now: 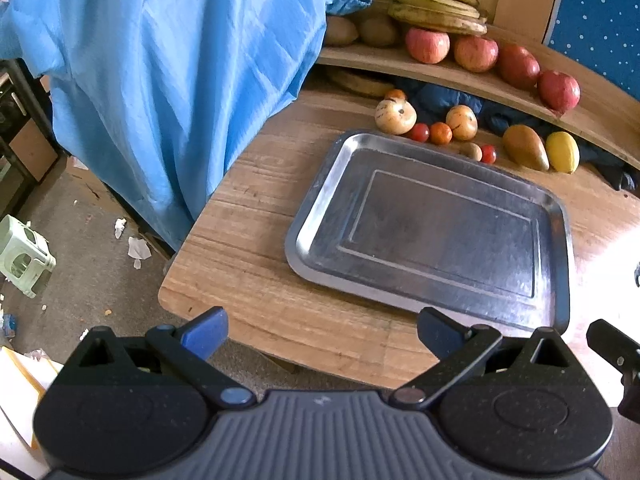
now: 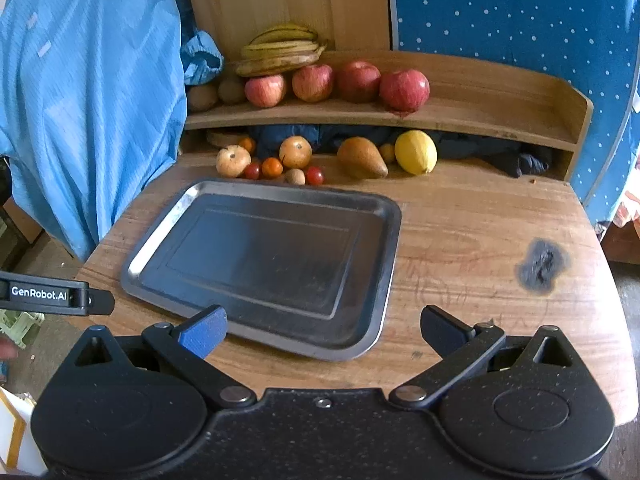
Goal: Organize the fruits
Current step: 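Move both tools toward the fruits beyond the tray, fingers open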
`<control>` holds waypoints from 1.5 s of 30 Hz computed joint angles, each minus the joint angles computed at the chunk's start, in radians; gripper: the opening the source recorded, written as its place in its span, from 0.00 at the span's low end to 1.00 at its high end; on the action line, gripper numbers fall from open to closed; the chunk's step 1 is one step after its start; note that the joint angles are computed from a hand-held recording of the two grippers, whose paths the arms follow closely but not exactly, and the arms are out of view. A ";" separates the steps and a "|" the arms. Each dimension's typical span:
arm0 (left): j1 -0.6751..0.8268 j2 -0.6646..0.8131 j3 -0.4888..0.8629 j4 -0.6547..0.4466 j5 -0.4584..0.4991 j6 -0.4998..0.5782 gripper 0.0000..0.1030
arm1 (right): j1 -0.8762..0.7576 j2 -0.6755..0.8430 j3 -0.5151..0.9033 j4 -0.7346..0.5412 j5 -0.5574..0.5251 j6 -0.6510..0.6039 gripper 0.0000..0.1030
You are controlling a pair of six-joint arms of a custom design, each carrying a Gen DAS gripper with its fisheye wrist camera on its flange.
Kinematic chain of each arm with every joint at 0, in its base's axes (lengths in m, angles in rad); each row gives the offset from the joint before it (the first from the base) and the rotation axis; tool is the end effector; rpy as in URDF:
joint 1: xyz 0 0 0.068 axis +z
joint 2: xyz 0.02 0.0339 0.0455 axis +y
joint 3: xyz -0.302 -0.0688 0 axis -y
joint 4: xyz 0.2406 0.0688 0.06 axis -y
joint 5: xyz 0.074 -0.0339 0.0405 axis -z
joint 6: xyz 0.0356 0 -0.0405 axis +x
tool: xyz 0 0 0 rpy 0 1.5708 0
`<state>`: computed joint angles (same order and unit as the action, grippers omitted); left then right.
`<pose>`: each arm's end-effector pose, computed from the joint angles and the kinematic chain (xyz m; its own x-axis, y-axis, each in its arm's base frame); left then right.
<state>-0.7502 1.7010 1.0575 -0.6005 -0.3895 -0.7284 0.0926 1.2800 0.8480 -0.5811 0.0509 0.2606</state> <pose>0.2448 -0.2097 0.2153 -0.8775 -0.0240 -0.4789 -0.0571 0.9969 0.0547 0.2342 0.0199 0.2636 -0.8332 0.1811 -0.5225 0.1544 0.9835 0.0947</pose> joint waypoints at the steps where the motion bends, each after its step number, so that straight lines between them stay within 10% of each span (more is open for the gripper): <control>1: -0.002 0.004 0.006 -0.003 -0.004 -0.006 0.99 | -0.013 0.001 0.000 0.005 -0.009 -0.010 1.00; 14: 0.015 0.051 0.106 -0.055 -0.042 0.016 0.99 | -0.084 -0.004 -0.025 0.087 -0.123 -0.066 1.00; 45: 0.300 0.443 0.592 -0.037 0.164 0.486 0.99 | -0.014 0.408 0.188 0.313 -0.088 0.028 1.00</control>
